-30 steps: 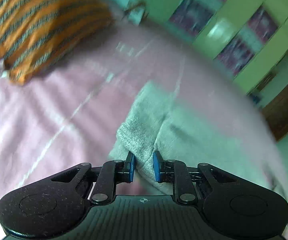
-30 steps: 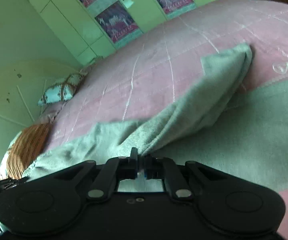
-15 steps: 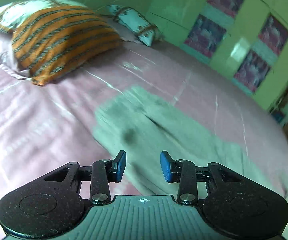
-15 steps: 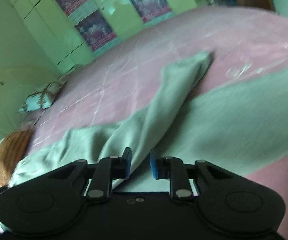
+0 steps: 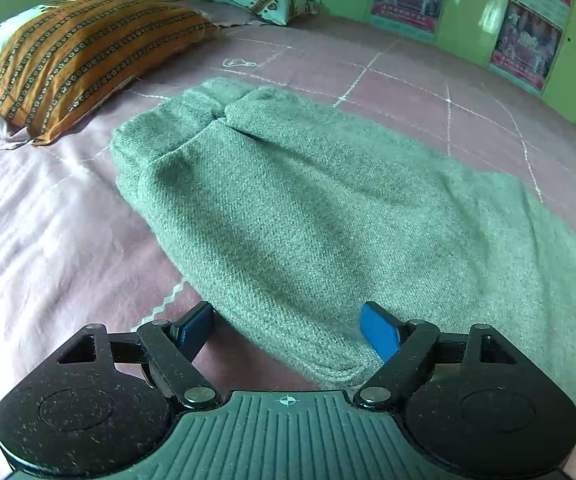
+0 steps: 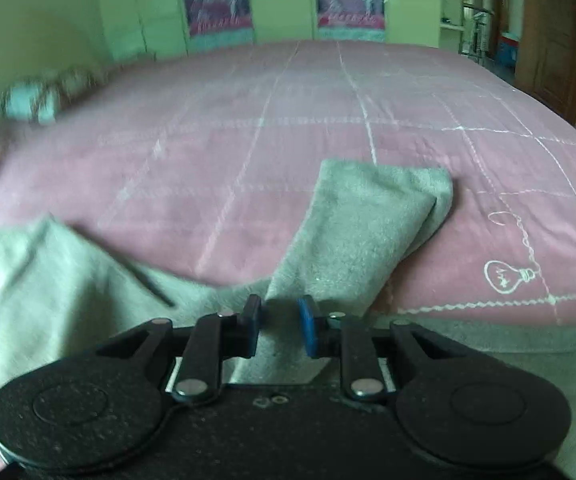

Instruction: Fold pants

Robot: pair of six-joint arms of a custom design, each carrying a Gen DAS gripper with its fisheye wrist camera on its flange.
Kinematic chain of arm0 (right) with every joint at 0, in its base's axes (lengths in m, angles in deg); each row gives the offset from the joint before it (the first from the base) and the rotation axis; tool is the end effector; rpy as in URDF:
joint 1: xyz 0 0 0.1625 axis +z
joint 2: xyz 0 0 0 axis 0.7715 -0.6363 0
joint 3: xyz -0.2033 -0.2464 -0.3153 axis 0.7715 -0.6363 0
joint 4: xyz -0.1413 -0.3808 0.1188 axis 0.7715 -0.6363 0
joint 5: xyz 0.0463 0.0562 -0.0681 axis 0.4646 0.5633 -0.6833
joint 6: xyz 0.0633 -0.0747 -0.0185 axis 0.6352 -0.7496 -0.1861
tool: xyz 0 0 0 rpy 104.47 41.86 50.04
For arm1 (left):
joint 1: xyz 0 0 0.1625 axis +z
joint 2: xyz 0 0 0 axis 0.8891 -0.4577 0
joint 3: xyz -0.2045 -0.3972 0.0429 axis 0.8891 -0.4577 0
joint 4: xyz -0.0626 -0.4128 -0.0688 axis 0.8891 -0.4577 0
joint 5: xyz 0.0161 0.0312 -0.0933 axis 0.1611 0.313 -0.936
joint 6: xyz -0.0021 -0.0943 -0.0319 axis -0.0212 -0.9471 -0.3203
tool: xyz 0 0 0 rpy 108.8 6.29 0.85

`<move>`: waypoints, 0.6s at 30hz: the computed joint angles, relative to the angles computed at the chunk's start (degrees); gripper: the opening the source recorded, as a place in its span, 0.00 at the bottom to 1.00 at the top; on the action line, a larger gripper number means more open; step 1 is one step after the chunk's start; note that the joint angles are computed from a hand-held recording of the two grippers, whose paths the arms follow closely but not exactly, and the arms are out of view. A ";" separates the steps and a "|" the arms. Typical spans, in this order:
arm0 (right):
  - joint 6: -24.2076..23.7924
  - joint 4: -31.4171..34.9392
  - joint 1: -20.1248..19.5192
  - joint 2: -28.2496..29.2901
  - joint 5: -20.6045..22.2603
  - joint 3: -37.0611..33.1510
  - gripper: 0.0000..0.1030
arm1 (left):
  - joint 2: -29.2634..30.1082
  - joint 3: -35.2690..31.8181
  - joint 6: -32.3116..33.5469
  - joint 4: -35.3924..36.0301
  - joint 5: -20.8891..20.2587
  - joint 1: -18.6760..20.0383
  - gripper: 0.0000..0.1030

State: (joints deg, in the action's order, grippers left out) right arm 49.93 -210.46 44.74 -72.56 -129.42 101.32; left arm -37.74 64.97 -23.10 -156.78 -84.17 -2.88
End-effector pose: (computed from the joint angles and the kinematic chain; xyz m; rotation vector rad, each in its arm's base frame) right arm 0.1754 -0.9124 0.2983 0.6995 -2.3079 0.7964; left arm -0.1805 -0.7647 0.2298 -0.3921 2.0043 -1.1006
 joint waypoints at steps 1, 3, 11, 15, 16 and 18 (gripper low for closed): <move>0.00 -3.12 -0.11 -1.42 -0.25 2.69 0.00 | -0.16 0.16 0.24 -0.38 -0.42 0.06 0.79; 4.30 -7.91 -0.98 -6.85 1.08 10.88 0.00 | -0.30 0.47 1.51 -1.76 -0.99 0.07 0.79; 7.05 -18.51 -3.87 -21.21 3.04 31.85 0.13 | 0.21 0.97 6.81 -8.13 -1.73 0.60 0.79; -4.22 -18.05 -1.88 -14.48 3.69 22.00 0.21 | 0.13 1.20 6.95 -8.85 -2.03 0.60 0.79; -7.03 -16.14 -1.59 -11.97 2.94 18.14 0.21 | 0.15 1.26 7.03 -9.02 -2.05 0.59 0.80; -11.18 -11.65 -1.07 -6.69 0.66 9.81 0.21 | 0.06 1.25 6.90 -8.84 -2.28 0.63 0.80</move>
